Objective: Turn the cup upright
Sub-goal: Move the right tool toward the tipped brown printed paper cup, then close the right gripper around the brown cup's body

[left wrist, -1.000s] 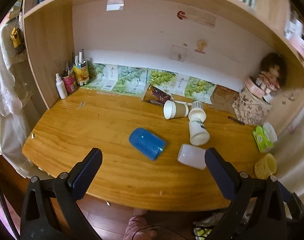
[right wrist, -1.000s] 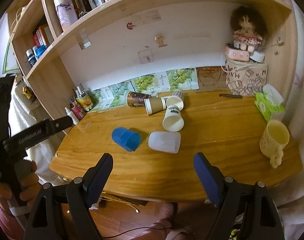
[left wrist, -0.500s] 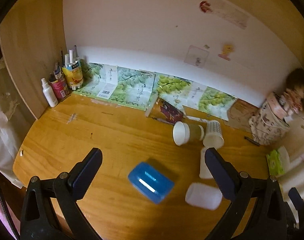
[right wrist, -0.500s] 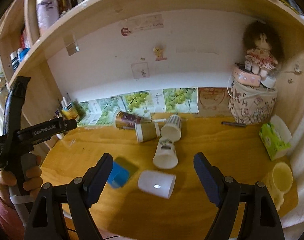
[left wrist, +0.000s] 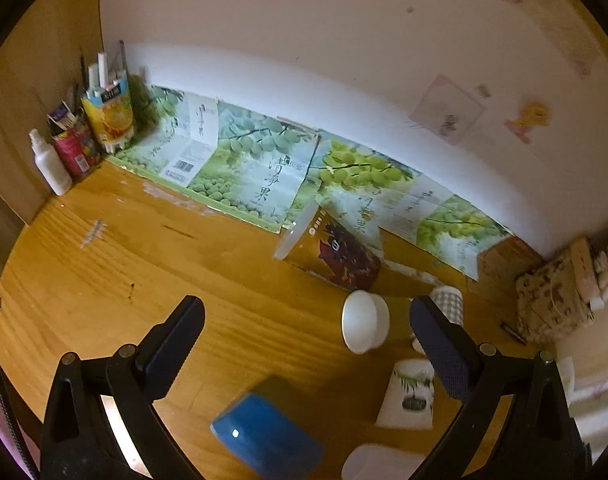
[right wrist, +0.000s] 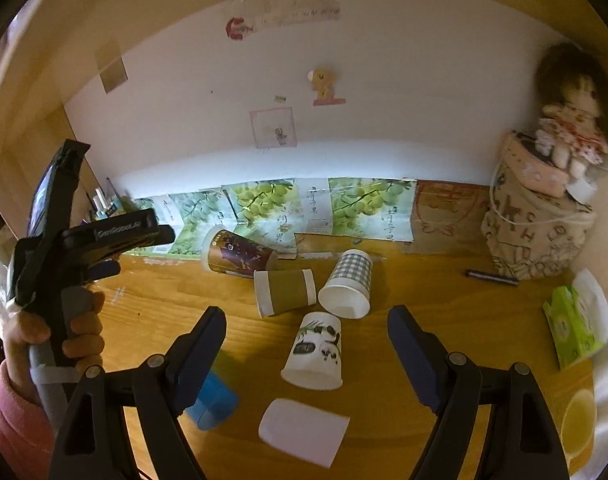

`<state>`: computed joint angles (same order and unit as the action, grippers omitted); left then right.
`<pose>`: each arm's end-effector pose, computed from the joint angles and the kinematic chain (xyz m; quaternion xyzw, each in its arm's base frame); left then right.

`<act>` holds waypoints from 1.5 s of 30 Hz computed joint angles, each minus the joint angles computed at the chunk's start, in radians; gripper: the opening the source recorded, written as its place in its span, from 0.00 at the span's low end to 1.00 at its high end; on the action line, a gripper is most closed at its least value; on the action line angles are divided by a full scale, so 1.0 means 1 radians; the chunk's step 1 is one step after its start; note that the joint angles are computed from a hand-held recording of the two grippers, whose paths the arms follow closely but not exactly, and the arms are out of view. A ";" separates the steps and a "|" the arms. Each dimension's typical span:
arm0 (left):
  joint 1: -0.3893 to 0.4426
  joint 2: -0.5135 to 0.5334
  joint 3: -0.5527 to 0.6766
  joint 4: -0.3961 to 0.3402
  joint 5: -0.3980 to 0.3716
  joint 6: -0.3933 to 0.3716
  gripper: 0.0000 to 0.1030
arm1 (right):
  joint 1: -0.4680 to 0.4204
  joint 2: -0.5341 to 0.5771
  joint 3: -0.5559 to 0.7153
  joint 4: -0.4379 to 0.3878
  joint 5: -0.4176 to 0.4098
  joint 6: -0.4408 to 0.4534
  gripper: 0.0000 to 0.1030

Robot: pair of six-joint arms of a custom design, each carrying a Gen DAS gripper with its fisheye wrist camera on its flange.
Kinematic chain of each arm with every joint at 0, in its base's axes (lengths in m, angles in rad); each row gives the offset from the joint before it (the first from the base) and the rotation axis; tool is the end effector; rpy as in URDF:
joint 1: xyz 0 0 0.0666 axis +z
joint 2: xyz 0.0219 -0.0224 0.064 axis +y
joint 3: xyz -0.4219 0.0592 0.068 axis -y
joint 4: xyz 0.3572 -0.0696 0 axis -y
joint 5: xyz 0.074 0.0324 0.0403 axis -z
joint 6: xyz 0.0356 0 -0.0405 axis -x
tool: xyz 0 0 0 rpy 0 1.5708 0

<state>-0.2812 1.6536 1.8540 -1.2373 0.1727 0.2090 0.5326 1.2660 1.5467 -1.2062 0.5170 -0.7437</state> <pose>0.5073 -0.1533 0.5225 0.0574 0.9595 -0.1445 0.2348 0.3247 0.1705 0.5685 0.1772 0.9032 -0.0121 0.3906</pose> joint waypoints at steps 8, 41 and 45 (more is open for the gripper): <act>0.000 0.149 0.134 -0.073 0.057 0.109 0.99 | -0.083 0.060 0.030 0.033 -0.084 0.085 0.81; -0.001 0.463 0.471 -0.283 0.133 0.340 0.99 | -0.166 0.151 0.066 -0.033 -0.163 0.139 0.81; 0.001 0.471 0.468 -0.288 0.141 0.335 0.99 | -0.167 0.150 0.060 -0.035 -0.160 0.135 0.81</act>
